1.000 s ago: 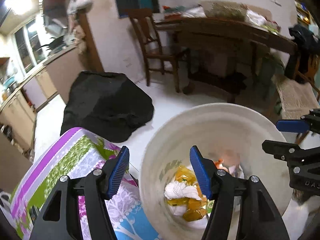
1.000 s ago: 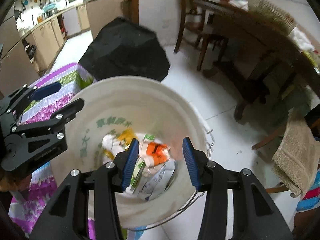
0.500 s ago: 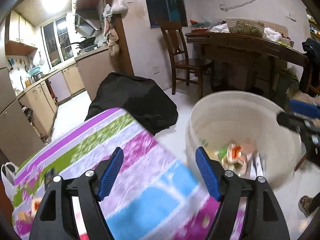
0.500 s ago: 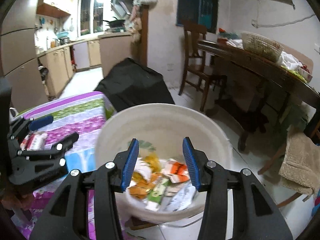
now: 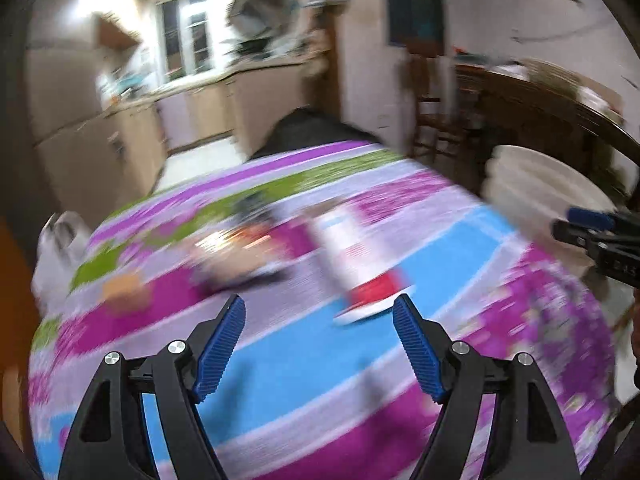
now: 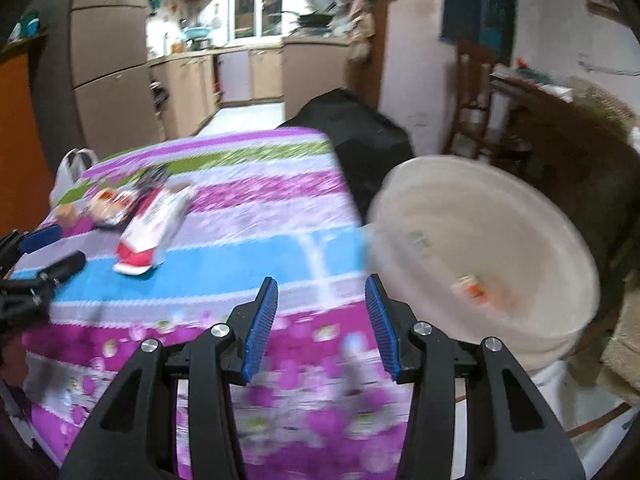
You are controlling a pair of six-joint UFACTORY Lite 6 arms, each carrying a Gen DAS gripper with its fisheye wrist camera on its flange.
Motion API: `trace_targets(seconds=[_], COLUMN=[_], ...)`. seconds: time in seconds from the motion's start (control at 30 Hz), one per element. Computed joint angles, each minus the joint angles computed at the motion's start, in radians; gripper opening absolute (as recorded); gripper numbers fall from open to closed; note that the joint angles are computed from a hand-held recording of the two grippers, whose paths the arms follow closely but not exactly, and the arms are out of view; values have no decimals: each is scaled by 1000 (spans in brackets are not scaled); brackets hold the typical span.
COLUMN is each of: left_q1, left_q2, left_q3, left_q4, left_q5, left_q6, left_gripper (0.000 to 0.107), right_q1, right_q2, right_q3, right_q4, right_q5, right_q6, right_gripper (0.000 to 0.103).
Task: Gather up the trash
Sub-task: 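Move both open tools from the bucket back over the table, then grasp the tan sponge with left tool while right tool grasps the white-red medicine box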
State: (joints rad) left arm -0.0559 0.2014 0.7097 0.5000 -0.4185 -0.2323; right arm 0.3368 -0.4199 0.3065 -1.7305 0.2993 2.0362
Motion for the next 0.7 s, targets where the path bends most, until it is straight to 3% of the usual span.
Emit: trace_targets(seconds=[0.13, 0.27, 0.5, 0.6, 0.7], left_q1=[271, 432, 540, 554, 539], left_q2=[50, 136, 322, 349, 339], left_q3=[49, 162, 471, 523, 492], left_q4=[336, 343, 591, 710, 693], left_q5=[-2, -12, -7, -32, -56], left_q6=[-265, -227, -462, -554, -472], left_gripper=[76, 76, 82, 83, 85], right_q1=[102, 164, 191, 206, 202], right_q2=[177, 310, 519, 614, 721], right_q3=[86, 190, 404, 508, 628], right_q4=[-221, -448, -821, -825, -790], right_q5=[-1, -24, -77, -102, -152], right_q6=[311, 601, 1037, 1059, 1029], right_gripper=[44, 50, 70, 77, 82])
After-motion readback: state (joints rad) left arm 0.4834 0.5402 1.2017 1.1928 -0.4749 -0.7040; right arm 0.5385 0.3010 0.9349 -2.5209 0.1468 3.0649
